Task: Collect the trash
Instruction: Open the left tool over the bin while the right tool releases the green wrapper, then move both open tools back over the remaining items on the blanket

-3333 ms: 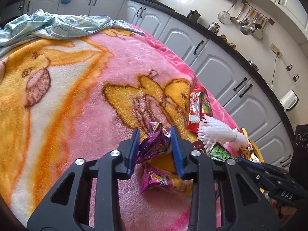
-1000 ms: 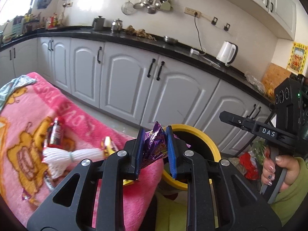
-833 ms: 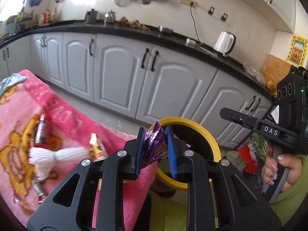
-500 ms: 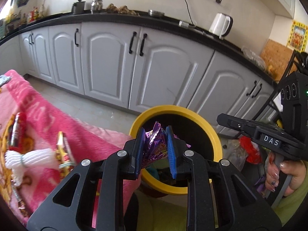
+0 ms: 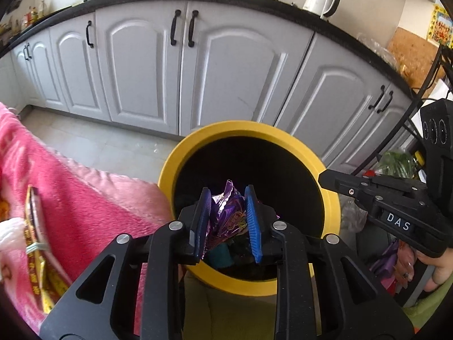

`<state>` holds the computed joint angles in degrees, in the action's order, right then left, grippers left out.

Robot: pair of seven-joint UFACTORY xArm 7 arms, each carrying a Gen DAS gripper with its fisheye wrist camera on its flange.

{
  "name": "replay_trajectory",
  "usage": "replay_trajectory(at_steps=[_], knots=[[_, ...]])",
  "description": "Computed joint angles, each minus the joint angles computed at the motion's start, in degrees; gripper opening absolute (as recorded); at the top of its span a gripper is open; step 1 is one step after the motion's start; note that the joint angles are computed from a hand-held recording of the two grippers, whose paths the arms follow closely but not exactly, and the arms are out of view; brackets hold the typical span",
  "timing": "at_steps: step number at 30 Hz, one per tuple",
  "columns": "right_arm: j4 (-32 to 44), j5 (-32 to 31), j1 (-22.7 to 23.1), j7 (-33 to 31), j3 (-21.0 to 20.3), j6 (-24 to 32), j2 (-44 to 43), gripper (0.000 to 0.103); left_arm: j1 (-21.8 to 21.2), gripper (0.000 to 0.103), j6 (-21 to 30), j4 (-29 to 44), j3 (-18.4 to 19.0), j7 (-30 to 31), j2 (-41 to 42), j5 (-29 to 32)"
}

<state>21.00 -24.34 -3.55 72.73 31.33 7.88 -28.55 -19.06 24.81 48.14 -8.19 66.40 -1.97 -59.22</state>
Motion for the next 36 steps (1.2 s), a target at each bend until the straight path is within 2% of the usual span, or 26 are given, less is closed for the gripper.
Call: replay_trajectory(at_steps=[2, 3, 4, 6, 9, 12, 14, 16, 17, 21, 23, 25, 31, 36], knots=[[-0.6, 0.3, 0.2, -0.1, -0.6, -0.6, 0.4, 0.002, -0.1, 0.022, -0.4, 0.1, -0.2, -0.5, 0.6, 0.6], [-0.9, 0.6, 0.5, -0.2, -1.2, -0.8, 0.7, 0.008, -0.1, 0.025, -0.9, 0.0, -0.3, -0.7, 0.8, 0.9], [-1.0, 0.9, 0.5, -0.2, -1.3, -0.8, 0.8, 0.020, -0.1, 0.032, -1.1, 0.1, -0.5, -1.0, 1.0, 1.1], [-1.4, 1.3, 0.3, 0.3, -1.3, -1.0, 0.7, 0.032, -0.1, 0.038, -1.6, -0.1, -0.5, -1.2, 1.0, 1.0], [-1.6, 1.6, 0.0, 0.5, -1.1, -1.0, 0.7, 0.038, 0.0, 0.047, -2.6, -0.5, -0.6, -1.7, 0.8, 1.6], [-1.7, 1.8, -0.1, 0.8, -0.9, -1.0, 0.3, 0.048, 0.1, 0.056, -2.6, -0.9, -0.3, -2.2, 0.2, 1.7], [-1.5, 1.7, -0.2, 0.8, -0.6, -0.6, 0.3, 0.050, 0.3, 0.064, -2.4, -1.0, 0.0, -2.5, -0.3, 1.8], [-1.0, 1.2, -0.7, 1.2, 0.1, -0.1, 0.3, 0.057, 0.2, 0.068, -2.6, -1.5, 0.3, -2.5, -1.2, 1.8], [-0.9, 1.0, -0.9, 1.5, 0.4, 0.1, 0.2, 0.058, 0.2, 0.073, -2.7, -1.7, 0.5, -2.7, -1.6, 1.9], [-0.3, 0.0, -0.8, 2.1, 0.8, 1.4, -0.5, 0.064, 0.2, 0.082, -2.3, -2.3, 1.5, -2.4, -3.2, 1.5], [0.1, -0.5, -0.7, 2.6, 1.1, 2.4, -1.1, 0.068, 0.2, 0.089, -2.6, -2.5, 2.0, -2.9, -3.9, 1.6], [0.4, -1.1, -0.5, 3.2, 1.3, 3.1, -1.8, 0.073, 0.3, 0.092, -2.1, -2.5, 2.6, -3.4, -4.4, 1.7], [2.3, -3.6, -0.1, 4.7, 2.5, 6.0, -3.6, 0.086, 0.5, 0.092, -2.0, -3.0, 4.0, -4.3, -6.4, 1.4], [4.2, -6.0, 0.7, 5.6, 3.2, 8.4, -4.5, 0.090, 0.8, 0.092, -1.1, -3.5, 5.7, -4.0, -8.3, 0.2]])
